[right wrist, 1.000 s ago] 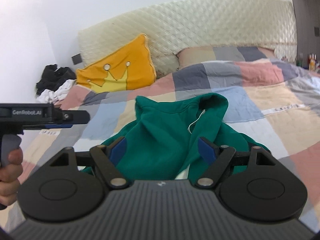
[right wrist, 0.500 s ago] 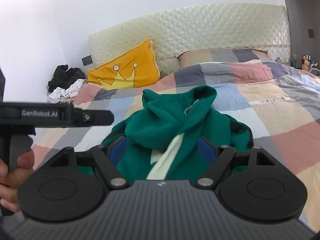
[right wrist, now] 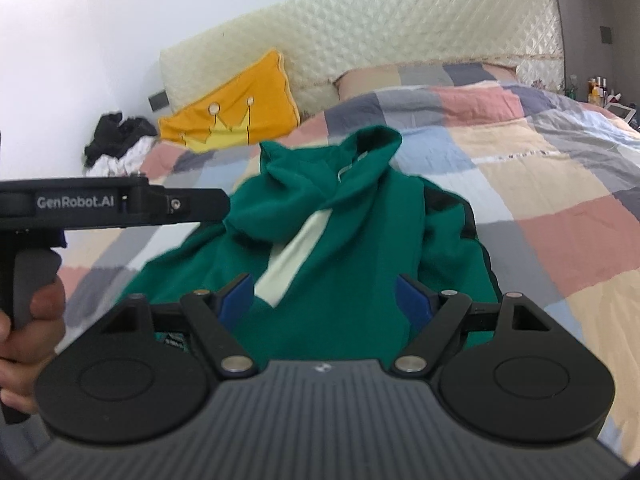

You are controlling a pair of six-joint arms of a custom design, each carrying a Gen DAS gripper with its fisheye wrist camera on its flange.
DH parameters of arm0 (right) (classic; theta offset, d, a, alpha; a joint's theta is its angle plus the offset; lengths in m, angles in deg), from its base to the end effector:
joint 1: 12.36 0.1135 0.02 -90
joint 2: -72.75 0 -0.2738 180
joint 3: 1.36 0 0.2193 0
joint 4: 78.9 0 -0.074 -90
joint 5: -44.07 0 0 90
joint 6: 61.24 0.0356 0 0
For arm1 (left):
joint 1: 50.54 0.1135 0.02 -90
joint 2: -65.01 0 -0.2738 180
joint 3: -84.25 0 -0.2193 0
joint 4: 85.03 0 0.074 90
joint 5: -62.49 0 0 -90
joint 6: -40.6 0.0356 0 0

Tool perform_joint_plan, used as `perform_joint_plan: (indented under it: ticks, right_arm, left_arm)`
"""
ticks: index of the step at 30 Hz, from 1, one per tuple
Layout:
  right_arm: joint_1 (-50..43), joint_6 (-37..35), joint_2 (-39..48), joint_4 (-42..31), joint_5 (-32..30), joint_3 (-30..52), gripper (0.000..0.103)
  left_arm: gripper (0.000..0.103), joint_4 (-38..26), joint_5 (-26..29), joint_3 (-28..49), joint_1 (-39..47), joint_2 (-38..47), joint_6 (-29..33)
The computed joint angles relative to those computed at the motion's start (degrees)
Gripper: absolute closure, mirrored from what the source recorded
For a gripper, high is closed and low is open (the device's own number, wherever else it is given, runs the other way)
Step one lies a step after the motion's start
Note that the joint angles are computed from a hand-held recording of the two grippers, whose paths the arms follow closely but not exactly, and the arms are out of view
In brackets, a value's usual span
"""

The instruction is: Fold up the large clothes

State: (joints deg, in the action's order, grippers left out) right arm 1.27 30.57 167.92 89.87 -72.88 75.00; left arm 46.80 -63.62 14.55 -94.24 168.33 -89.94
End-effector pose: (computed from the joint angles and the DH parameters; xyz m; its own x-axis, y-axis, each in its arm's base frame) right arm 0.3303 0.0967 0.2625 -0.5049 -0.0935 -0.8581 -0.5757 0.7772 0.2541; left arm 0.2878 -0.2460 0.3389 -0.5162 -0.2330 -0.8242 -0.1290 0.9725 -0.1942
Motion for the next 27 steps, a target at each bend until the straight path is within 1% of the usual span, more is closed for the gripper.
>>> perform_joint_plan:
  ticks: [2, 6, 8, 11, 13, 16, 19, 22, 24, 27]
  right_arm:
    - [-0.1, -0.7, 1.9, -1.5, -1.2, 1.6, 0.023]
    - [0.3, -1.2, 4.7, -4.3, -1.5, 3.6, 0.023]
    - [0.2, -1.3, 5.8, -7.0, -2.2, 4.7, 0.023]
    - [0.3, -1.4, 7.3, -9.6, -4.0, 6.3, 0.024]
    - [1.3, -2.0, 8.0, -11.0, -4.4, 7.1, 0.023]
    - [3.2, -3.9, 8.4, -12.6, -5.8, 7.4, 0.024]
    - [5.4, -6.7, 8.8, -15.5, -6.9, 7.8, 0.024]
    - [8.0, -10.5, 9.7, -19.5, -5.6, 8.9, 0.024]
    - [9.6, -13.3, 11.2, -23.3, -3.8, 10.3, 0.024]
    - [11.4, -16.6, 12.1, -23.8, 0.1, 9.6, 0.023]
  left_arm:
    - [0.029, 3.0, 0.1, -3.4, 0.6, -0.4, -0.9]
    - [0.029, 4.3, 0.9, -7.1, 2.3, 0.0, -3.9]
    - [0.029, 5.5, 2.2, -9.2, 3.5, -0.4, -4.4]
    - [0.029, 7.2, 1.9, -11.7, 4.6, -0.9, -4.7]
    - [0.029, 7.8, 2.0, -12.8, 5.5, -0.8, -5.7]
    - [0.029, 9.0, 3.8, -14.6, 7.3, -0.2, -7.0]
    - [0.029, 7.7, 4.4, -14.3, 8.3, 1.0, -8.1]
    - [0.029, 6.9, 3.6, -14.3, 8.9, 1.6, -9.3]
    - [0.029, 7.7, 3.9, -14.9, 9.4, 1.6, -9.4]
    - [0.029, 8.0, 4.8, -15.2, 10.0, 1.9, -10.3]
